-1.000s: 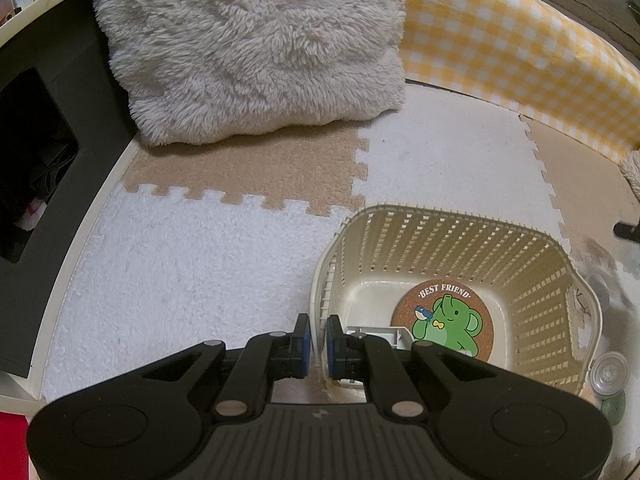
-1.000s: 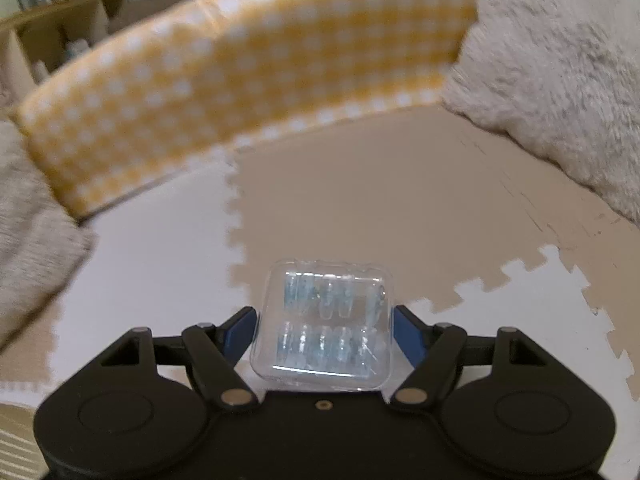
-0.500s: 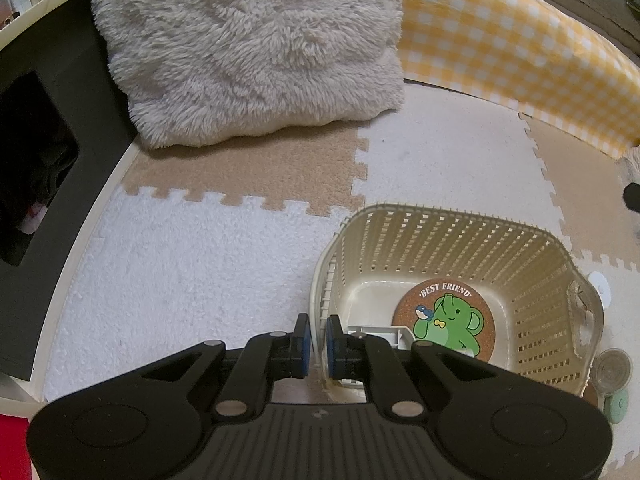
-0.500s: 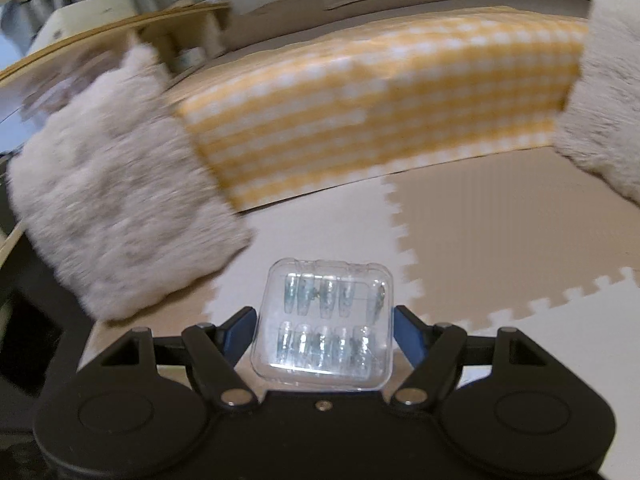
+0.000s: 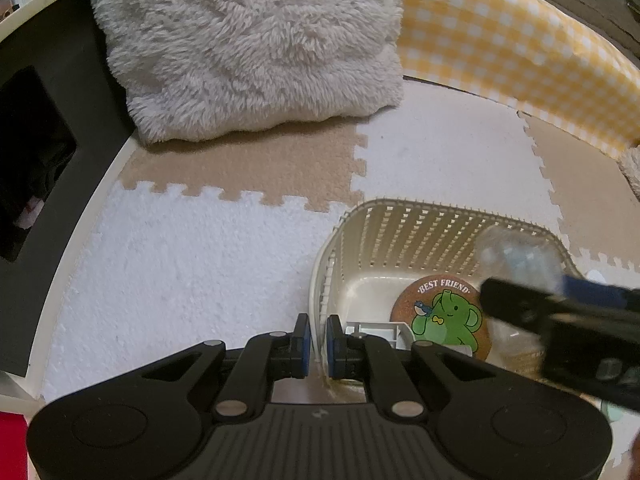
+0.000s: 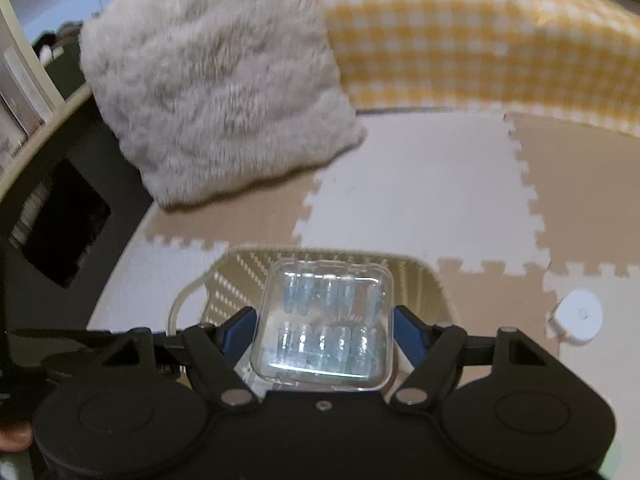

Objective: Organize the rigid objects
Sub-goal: 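Grasp the clear plastic box with the right tool and lift it toward the basket, then lower the clear box into the basket and open the right tool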

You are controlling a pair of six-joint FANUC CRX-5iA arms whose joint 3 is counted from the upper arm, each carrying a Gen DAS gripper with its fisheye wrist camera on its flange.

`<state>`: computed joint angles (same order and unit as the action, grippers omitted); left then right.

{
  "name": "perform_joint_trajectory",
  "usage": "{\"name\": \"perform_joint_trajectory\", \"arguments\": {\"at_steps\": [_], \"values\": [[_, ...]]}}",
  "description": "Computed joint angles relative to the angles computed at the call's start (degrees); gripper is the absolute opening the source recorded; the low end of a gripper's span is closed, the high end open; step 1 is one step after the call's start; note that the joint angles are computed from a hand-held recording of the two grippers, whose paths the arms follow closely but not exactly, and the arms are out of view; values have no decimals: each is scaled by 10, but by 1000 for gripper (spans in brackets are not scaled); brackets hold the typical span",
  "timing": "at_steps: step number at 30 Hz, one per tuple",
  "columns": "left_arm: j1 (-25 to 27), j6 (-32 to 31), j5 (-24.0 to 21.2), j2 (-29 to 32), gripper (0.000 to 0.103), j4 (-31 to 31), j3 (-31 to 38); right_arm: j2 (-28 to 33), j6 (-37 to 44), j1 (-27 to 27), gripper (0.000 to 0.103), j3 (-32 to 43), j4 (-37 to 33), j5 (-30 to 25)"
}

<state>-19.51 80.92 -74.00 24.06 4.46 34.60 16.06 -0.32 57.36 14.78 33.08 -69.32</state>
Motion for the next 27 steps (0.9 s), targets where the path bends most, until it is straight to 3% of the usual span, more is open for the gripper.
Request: {"name": "perform_joint_trajectory", "arguments": {"at_steps": [17,27], "values": [[6,4,-5,2,9,15,0,107,97,-22,76,131,-38,-122],[6,4,-5,1,9,15,-1,100,81,-23,83,122,-39,-106]]}}
